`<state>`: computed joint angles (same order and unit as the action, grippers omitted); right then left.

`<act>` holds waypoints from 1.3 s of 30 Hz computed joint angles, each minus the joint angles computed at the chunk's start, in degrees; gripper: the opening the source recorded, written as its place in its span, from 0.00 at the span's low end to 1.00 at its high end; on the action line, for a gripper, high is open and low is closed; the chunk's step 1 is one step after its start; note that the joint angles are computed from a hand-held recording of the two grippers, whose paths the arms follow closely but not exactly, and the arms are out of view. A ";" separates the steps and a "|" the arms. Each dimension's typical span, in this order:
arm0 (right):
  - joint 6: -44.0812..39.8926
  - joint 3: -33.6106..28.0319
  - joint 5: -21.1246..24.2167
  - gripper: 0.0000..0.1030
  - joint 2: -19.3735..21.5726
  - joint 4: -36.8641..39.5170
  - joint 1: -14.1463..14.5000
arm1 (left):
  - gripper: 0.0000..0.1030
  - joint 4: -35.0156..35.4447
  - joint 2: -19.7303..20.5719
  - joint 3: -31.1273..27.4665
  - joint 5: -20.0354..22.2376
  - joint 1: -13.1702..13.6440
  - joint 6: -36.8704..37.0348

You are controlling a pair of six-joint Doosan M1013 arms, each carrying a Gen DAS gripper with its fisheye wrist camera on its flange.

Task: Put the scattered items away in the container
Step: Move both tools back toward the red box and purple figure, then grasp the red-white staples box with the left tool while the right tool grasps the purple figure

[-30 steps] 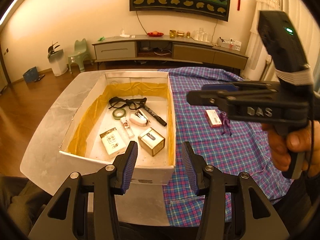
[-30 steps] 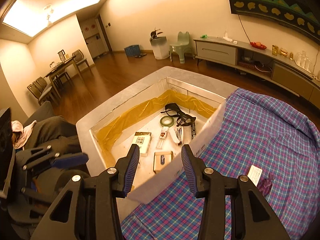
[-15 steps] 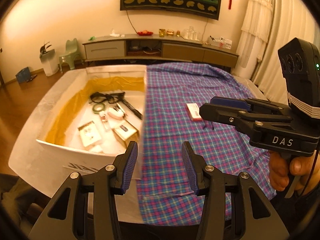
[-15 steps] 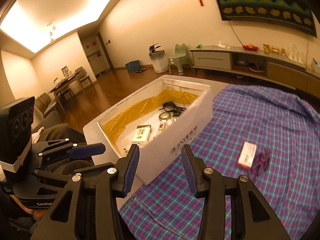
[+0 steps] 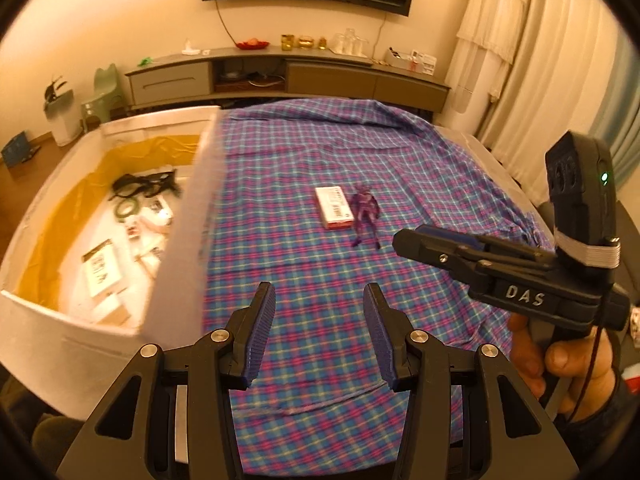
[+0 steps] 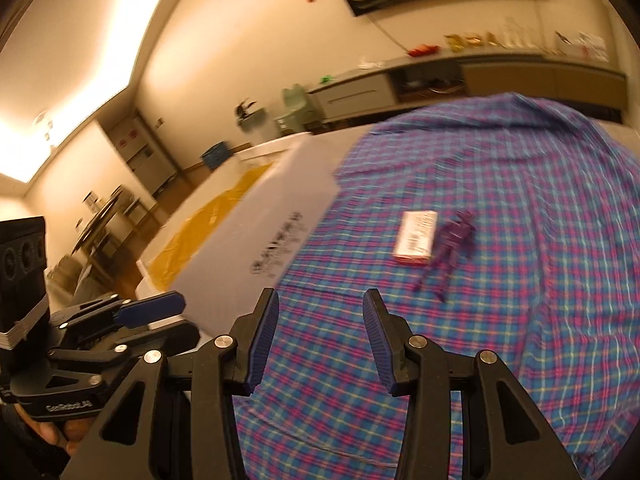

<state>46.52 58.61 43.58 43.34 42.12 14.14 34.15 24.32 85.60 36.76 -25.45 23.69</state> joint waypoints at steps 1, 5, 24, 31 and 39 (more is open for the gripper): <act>1.76 -0.45 -0.26 0.44 0.32 -1.43 -0.11 | 0.47 -1.26 0.70 -0.79 -0.29 0.32 0.97; 10.36 -3.50 -0.55 0.44 2.28 -8.81 -0.34 | 0.48 -6.59 3.43 -4.02 -1.09 1.55 5.66; 30.41 -39.37 16.43 0.44 22.53 -32.19 2.06 | 0.48 -18.50 13.03 -15.24 -1.49 6.94 11.60; 30.75 -41.57 17.85 0.28 23.54 -37.39 1.94 | 0.49 -23.38 16.02 -18.88 -0.68 7.81 16.81; 31.14 -39.63 17.88 0.27 22.31 -35.60 0.78 | 0.49 -21.63 21.11 -25.89 4.06 7.33 16.88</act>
<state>77.65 18.98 61.47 65.65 6.52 14.92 12.52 45.43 59.70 40.82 -18.12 40.57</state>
